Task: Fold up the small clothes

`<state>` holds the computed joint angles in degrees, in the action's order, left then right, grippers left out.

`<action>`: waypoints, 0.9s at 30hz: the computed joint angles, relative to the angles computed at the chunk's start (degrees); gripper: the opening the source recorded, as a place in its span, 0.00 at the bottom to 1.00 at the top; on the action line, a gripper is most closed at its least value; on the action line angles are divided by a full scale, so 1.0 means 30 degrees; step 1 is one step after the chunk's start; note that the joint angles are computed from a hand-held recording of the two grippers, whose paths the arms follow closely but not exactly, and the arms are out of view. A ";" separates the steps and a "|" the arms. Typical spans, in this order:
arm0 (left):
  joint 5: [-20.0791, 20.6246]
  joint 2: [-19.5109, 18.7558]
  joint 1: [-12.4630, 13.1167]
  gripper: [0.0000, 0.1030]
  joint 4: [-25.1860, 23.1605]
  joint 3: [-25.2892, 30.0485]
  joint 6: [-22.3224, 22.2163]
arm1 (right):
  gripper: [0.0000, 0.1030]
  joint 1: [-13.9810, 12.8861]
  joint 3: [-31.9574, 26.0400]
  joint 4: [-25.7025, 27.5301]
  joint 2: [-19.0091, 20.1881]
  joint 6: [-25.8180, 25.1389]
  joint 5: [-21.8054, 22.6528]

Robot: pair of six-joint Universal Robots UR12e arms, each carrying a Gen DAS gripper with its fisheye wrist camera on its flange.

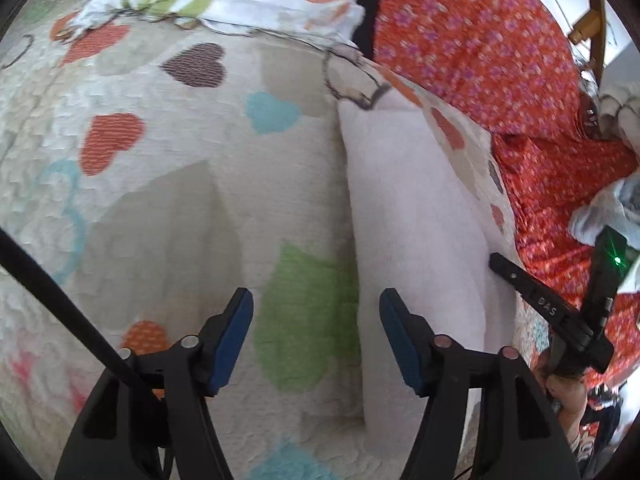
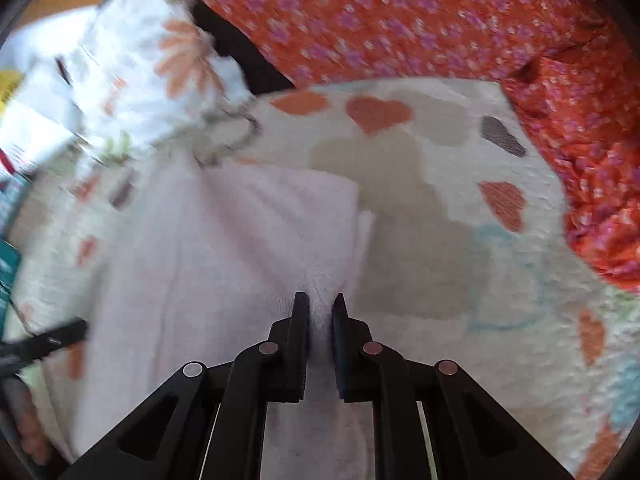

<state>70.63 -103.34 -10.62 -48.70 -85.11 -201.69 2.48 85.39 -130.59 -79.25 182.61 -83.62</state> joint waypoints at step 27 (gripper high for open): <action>-0.1669 -0.0182 -0.0258 0.32 0.2343 0.0521 -0.0174 | 0.30 -0.1839 0.0478 -0.4133 0.0751 0.4771 1.2083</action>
